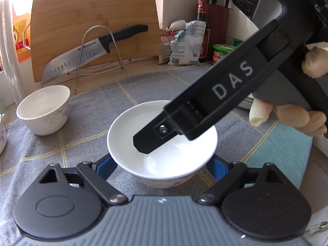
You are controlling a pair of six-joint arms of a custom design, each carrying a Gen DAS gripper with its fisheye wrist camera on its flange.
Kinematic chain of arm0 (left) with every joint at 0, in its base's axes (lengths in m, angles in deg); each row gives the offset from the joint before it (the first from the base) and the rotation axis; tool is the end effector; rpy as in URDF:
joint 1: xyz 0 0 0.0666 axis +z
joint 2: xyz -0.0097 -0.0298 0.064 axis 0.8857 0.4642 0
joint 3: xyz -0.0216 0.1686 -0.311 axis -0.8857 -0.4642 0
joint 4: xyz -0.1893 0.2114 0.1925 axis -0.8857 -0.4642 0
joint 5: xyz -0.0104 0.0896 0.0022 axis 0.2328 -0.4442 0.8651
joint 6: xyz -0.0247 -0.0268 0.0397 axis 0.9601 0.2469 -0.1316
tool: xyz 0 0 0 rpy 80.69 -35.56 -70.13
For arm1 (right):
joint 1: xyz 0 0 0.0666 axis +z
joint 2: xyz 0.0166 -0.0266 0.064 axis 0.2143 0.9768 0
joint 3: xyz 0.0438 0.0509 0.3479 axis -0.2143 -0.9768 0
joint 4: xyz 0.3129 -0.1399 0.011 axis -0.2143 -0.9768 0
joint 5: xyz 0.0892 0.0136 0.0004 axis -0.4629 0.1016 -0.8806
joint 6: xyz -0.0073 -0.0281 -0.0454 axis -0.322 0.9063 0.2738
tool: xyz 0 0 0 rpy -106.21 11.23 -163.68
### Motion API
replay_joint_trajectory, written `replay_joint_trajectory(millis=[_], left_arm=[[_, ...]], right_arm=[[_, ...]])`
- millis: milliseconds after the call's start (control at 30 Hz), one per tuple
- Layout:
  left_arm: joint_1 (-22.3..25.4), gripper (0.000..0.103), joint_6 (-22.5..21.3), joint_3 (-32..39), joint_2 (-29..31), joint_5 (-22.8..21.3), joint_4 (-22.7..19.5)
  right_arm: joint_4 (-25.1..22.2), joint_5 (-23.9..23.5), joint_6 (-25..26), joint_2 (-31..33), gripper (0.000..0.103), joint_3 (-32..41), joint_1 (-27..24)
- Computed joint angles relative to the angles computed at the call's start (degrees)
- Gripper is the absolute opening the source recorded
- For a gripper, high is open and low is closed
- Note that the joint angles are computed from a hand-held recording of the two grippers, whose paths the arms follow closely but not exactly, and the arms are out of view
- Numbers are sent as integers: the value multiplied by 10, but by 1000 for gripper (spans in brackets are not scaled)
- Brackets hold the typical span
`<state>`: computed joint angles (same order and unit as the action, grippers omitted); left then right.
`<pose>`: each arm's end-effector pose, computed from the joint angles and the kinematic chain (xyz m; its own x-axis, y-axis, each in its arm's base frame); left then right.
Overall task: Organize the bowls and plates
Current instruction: 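Lift the white bowl by its rim with the right gripper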
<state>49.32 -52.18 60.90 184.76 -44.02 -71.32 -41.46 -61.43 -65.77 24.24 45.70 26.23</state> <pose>0.5736 -0.1518 0.4741 -0.3653 0.4893 -0.7920 0.8013 0.5982 0.0000 0.5571 0.1412 0.4860 -0.7717 0.0078 -0.6359 -0.1671 0.9623 0.2146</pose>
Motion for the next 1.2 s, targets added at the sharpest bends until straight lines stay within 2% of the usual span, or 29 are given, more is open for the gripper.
replay_joint_trajectory(millis=[267, 300, 367, 467, 567, 733, 1000, 1100, 1200], left_arm=[[-3, 92, 8, -19, -10, -12, 15], [-4, 92, 7, -23, -12, -14, 18], [-5, 99, 6, -29, -15, -13, 22], [-1, 101, 17, -43, -24, -9, 36], [2, 101, 29, -45, -28, -11, 30], [5, 102, 51, -78, -58, -18, 38], [9, 102, 101, -138, -123, -71, 69], [15, 102, 116, -149, -137, -106, 93], [26, 102, 131, -132, -125, -138, 106]], right_arm=[[9, -7, 1, -1, 91, -10, -1], [9, -8, 1, -2, 92, -11, -2], [11, -1, 1, -4, 103, -15, -1], [22, 3, 0, -13, 103, -27, -4], [22, -2, 2, -17, 103, -29, -9], [19, -23, 30, -21, 103, -25, -16], [-8, -69, 100, 1, 103, 27, -25], [-25, -85, 109, 22, 103, 70, -29], [-50, -92, 104, 57, 103, 134, -29]])
